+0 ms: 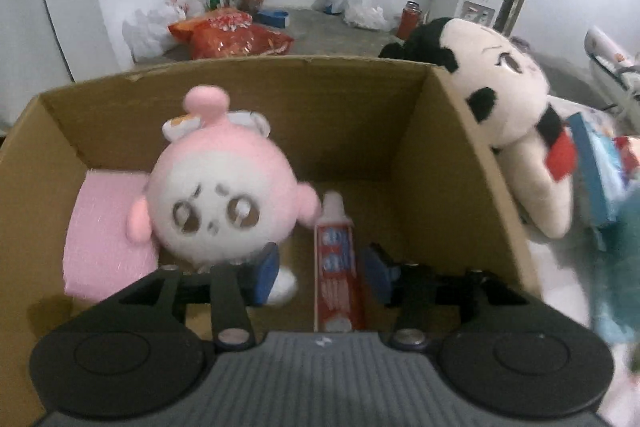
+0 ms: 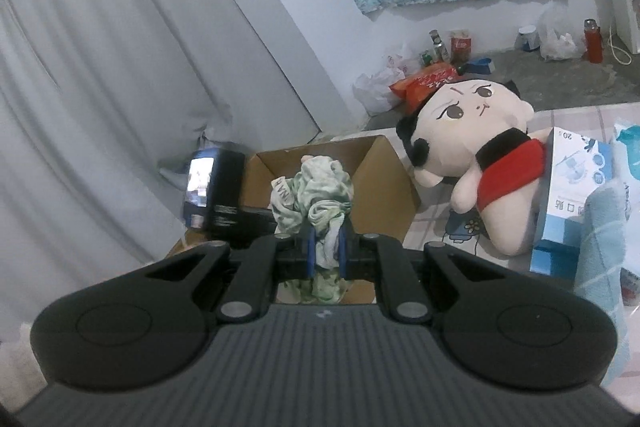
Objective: Organize soft objects
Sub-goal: 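Carry the toothpaste and scrunchie to the cardboard box with both tools, then open the left gripper to drop the toothpaste while the right lowers the scrunchie into the box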
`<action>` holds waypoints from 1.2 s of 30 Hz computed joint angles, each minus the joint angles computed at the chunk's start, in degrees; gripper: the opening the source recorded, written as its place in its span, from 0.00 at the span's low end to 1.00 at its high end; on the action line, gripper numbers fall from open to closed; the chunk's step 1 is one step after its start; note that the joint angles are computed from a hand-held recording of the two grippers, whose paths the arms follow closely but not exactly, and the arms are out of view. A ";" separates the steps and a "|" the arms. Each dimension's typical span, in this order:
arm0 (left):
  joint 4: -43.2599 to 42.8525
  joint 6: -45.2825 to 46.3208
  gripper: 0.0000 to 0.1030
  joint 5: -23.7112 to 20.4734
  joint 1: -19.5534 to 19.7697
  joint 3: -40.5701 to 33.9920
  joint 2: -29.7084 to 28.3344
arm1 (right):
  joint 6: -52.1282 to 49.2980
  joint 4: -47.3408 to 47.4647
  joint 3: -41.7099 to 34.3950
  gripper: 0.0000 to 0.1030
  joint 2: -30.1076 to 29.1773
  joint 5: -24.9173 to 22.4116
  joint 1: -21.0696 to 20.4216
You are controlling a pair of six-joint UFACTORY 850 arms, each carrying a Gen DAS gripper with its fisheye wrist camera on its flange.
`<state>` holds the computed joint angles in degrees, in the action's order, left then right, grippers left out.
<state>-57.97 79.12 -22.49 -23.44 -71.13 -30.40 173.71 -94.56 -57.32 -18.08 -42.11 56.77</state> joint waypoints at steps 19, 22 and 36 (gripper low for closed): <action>0.25 -5.78 0.06 1.13 0.51 0.48 0.15 | 0.52 -0.48 -0.47 0.09 -1.33 1.90 -1.03; -12.43 9.59 0.20 0.94 2.48 6.64 6.56 | -0.92 0.93 -1.49 0.09 -1.73 1.77 -1.07; -25.50 27.67 0.28 -5.05 14.25 19.73 26.58 | -12.46 1.95 -13.83 0.10 -7.23 10.53 -4.24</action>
